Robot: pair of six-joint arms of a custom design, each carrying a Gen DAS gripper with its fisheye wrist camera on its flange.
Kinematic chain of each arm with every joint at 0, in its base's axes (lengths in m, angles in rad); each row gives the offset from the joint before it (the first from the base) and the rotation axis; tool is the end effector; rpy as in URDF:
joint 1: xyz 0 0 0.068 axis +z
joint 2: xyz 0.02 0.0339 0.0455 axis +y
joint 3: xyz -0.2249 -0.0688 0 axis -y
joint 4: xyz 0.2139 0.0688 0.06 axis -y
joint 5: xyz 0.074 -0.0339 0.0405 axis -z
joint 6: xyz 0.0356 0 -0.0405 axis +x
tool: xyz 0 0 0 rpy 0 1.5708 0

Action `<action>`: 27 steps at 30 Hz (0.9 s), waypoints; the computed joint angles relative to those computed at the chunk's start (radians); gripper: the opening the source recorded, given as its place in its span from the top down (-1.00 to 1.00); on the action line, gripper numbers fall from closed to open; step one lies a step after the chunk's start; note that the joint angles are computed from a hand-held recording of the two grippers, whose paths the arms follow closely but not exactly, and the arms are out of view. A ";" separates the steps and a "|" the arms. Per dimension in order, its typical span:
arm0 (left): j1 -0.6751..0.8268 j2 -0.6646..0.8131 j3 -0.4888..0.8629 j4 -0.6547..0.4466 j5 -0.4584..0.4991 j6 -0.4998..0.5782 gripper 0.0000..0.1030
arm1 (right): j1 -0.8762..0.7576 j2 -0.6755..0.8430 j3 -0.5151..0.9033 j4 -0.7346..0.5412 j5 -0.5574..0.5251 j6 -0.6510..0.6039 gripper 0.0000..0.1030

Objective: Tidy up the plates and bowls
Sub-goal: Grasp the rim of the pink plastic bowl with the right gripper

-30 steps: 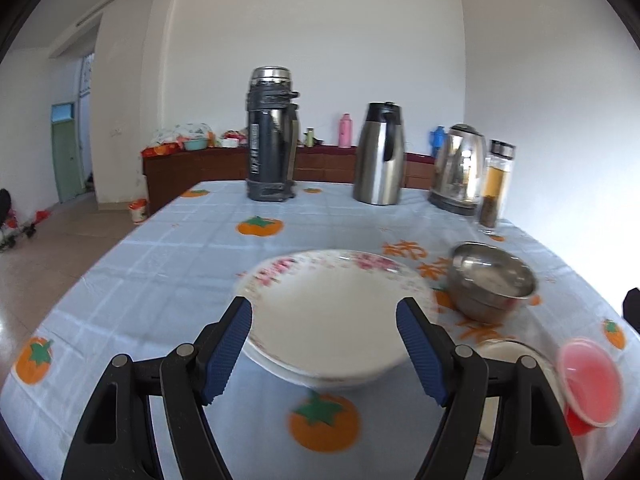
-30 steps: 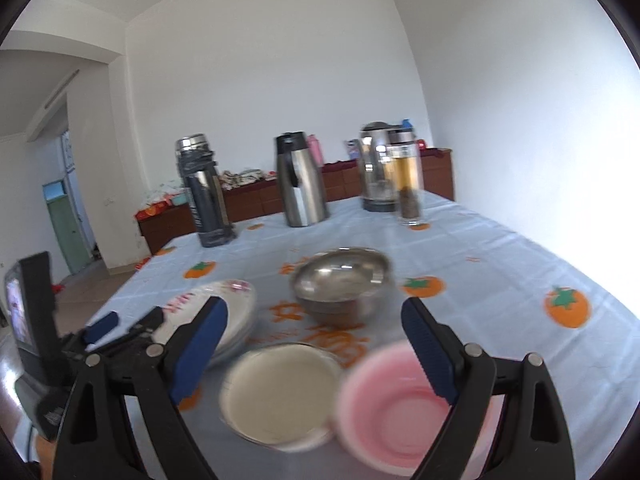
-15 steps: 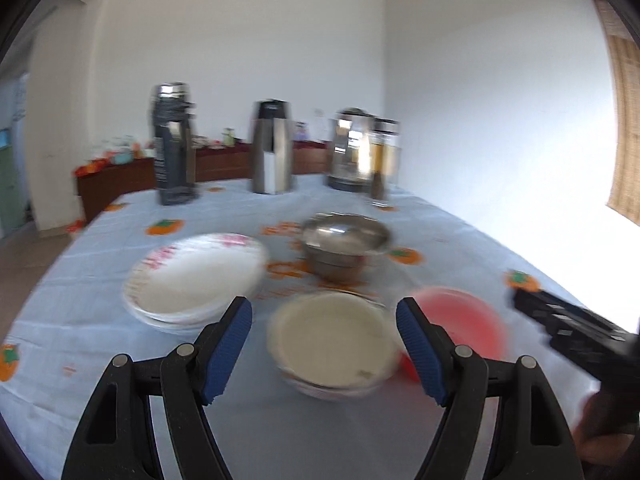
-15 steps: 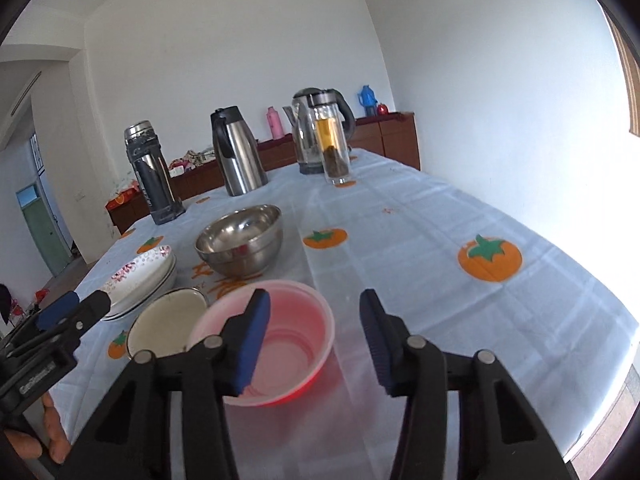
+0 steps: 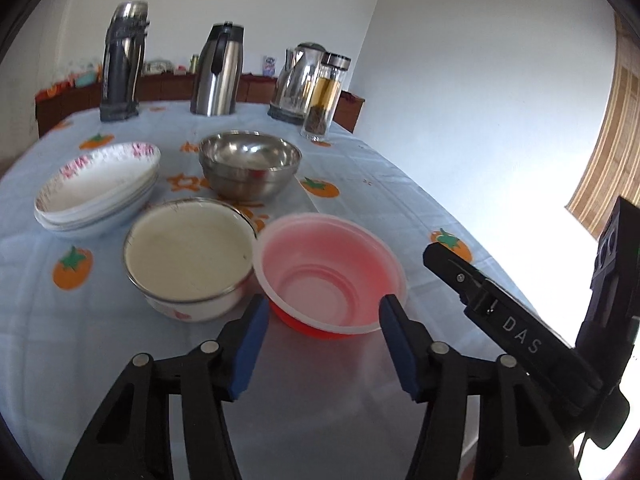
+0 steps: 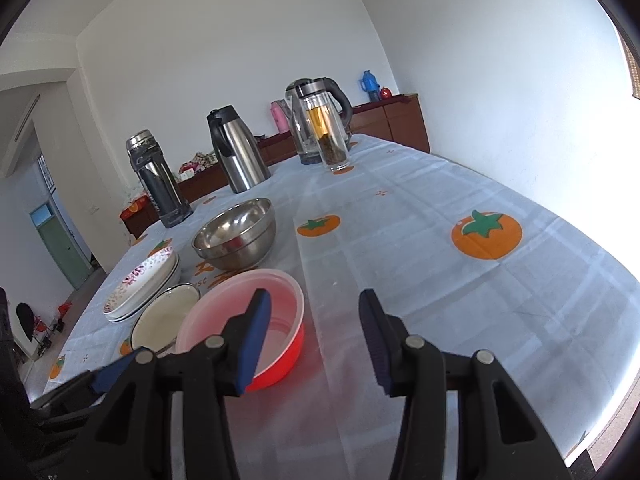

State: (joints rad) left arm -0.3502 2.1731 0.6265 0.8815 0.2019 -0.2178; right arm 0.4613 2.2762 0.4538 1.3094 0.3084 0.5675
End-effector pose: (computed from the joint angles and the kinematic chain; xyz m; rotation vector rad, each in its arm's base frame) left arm 0.2777 -0.1090 0.0192 0.2619 2.2588 -0.5305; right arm 0.2418 0.1081 0.0097 0.2968 2.0509 0.3142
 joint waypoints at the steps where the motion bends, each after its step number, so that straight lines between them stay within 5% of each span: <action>1: -0.003 0.005 0.011 -0.015 0.012 -0.012 -0.09 | -0.009 0.004 -0.001 0.006 -0.016 0.002 0.18; 9: -0.045 0.020 0.048 -0.046 -0.051 -0.064 0.09 | -0.064 0.024 0.002 0.044 -0.123 0.010 0.26; 21: -0.005 0.034 0.109 -0.142 -0.006 -0.117 0.09 | -0.106 0.020 0.133 -0.147 -0.210 -0.040 0.26; 27: 0.002 0.064 0.155 -0.155 -0.010 -0.129 0.09 | -0.131 0.063 0.224 -0.247 -0.291 -0.030 0.63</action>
State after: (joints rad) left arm -0.3487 2.2373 0.7820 0.7266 0.1920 -0.3469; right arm 0.3306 2.3390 0.6774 1.0623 0.0178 0.5371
